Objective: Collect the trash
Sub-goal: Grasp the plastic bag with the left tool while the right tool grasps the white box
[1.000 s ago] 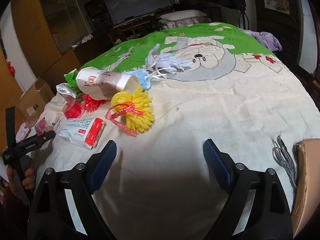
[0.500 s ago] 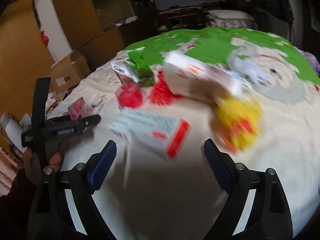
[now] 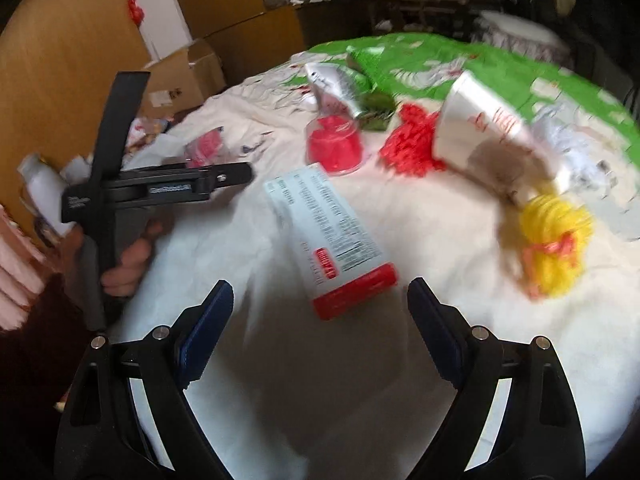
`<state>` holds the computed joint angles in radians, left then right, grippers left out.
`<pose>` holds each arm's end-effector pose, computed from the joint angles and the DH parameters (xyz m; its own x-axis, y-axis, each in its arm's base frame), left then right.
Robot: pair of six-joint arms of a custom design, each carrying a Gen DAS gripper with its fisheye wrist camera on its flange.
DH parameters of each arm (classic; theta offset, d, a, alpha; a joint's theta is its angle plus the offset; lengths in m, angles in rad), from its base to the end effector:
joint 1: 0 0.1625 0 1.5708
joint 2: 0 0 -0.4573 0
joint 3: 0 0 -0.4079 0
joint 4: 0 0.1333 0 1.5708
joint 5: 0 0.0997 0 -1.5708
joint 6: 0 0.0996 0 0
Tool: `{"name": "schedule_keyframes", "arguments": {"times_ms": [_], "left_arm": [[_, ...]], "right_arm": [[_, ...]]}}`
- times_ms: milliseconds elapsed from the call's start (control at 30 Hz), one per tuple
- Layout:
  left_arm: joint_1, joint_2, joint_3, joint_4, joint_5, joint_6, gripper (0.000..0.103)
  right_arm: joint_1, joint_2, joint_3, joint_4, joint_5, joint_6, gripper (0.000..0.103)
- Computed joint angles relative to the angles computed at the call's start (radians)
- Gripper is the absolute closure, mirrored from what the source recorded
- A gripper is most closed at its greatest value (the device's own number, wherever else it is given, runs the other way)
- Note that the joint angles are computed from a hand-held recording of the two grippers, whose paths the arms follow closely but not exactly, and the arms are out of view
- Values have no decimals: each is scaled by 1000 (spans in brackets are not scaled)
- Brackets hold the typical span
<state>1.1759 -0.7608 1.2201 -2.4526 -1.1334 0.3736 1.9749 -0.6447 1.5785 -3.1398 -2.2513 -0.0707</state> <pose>-0.1553 -0.8288 0.2556 -0.7126 0.4825 -0.5093 0.6562 0.7151 -0.2408 0.3537 -0.6474 0.1063 -0.8369 -0.0147 0.5471 -0.3766 0.7409 -0.5561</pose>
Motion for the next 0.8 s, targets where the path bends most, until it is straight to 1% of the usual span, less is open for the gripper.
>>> {"name": "schedule_keyframes", "arguments": {"times_ms": [67,133,167,267,300,333,367,400,467,500,533,567,600,633,700,767,800], "left_arm": [[0,0,-1,1,-1,-1,6],[0,-1,0,0,-3,-2,6],[0,-1,1,-1,-3,-2,6],[2,-2,1,0,-12,-4,6],[4,-2,-1,1,-19,-7,6],[6,-3,-2,2,-27,-10,6],[6,-5,0,2,-30,-12,6],[7,-5,-2,4,-33,-13,6],[9,-7,0,2,-41,-15,6],[10,-10,2,-2,-52,-18,6],[12,-12,4,-5,-60,-21,6],[14,-14,6,-8,-67,-24,6],[15,-15,8,-12,-72,-27,6],[15,-18,13,-23,-73,-28,6],[12,-21,24,-42,-66,-19,6],[7,-23,34,-60,-56,-9,6],[5,-22,36,-64,-50,-4,6]], "right_arm": [[-4,22,-44,4,-19,-7,17],[-14,44,-95,34,-8,-18,17],[-16,65,-129,60,-24,-22,17],[-16,104,-182,104,-77,-24,18],[-11,114,-187,97,-114,-32,28],[-4,122,-184,62,-145,-44,34],[2,120,-170,14,-177,-48,46],[2,112,-151,-9,-197,-35,56],[0,87,-99,-48,-220,6,56],[-7,67,-68,-41,-219,49,55],[-16,45,-37,-39,-191,83,56],[-18,37,-23,-59,-177,85,55],[-18,38,-19,-77,-177,83,54],[-19,43,-27,-73,-184,82,53],[-16,55,-46,-65,-193,64,42],[-11,66,-60,-58,-203,41,39],[-11,64,-56,-60,-202,40,39]]}}
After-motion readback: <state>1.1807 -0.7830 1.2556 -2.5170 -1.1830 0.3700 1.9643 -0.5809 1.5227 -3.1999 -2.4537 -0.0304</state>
